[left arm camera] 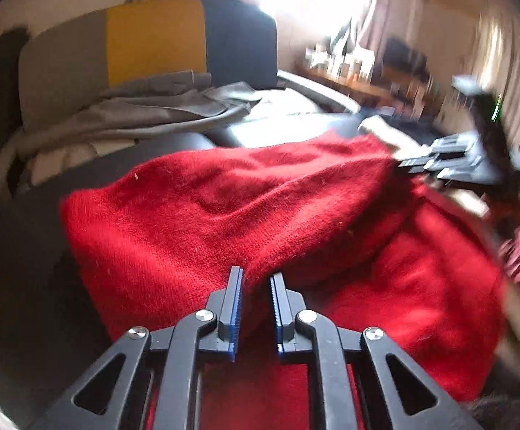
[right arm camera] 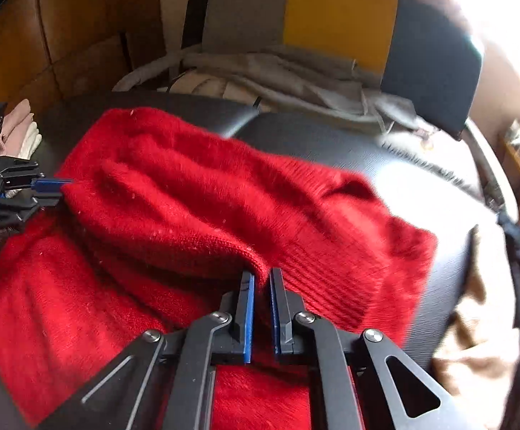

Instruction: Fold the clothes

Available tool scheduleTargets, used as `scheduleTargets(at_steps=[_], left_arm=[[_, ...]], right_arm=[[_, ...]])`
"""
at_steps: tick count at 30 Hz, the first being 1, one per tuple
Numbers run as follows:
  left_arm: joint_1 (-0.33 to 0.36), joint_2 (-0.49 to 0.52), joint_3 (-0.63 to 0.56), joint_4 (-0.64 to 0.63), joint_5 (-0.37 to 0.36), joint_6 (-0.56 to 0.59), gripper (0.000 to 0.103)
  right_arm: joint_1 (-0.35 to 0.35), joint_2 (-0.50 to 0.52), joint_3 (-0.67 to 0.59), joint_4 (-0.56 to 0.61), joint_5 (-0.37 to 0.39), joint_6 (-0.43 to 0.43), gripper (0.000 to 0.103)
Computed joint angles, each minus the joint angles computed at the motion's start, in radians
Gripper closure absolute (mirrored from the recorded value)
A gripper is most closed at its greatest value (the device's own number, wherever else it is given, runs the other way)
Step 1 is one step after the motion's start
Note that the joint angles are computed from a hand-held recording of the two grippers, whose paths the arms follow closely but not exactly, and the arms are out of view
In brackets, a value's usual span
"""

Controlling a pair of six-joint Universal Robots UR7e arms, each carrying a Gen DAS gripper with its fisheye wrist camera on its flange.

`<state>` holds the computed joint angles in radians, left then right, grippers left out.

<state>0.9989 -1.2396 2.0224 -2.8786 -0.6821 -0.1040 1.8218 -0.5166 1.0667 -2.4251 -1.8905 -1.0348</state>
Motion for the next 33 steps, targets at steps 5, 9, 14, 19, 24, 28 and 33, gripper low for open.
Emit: scheduleTargets(at_steps=[5,9,14,19,24,28,33], left_arm=[[0.005,0.006,0.037,-0.046,-0.073,-0.049,0.086],[-0.008,-0.037,0.048,-0.080,-0.091,-0.086,0.076],[-0.010,-0.091,0.079,-0.251,-0.051,-0.113,0.073],[0.059,-0.082,0.031,-0.411,-0.110,-0.165,0.066],[0.133,-0.019,-0.128,-0.150,-0.095,-0.244,0.066],[0.178,0.041,-0.194,-0.029,0.003,-0.274,0.068],[0.190,0.075,-0.155,-0.240,0.002,-0.164,0.072]], right_arm=[[-0.009,0.010,0.024,-0.079,-0.094,-0.021,0.095],[-0.016,-0.009,0.057,-0.098,-0.080,-0.032,0.055],[0.001,-0.060,0.058,-0.017,0.004,0.023,0.031],[0.013,-0.008,-0.054,0.094,0.163,0.160,0.031],[0.020,0.161,-0.254,0.165,0.087,0.226,0.031],[0.003,0.195,-0.236,0.006,-0.013,0.195,0.028],[-0.033,0.193,-0.209,-0.106,0.015,0.254,0.012]])
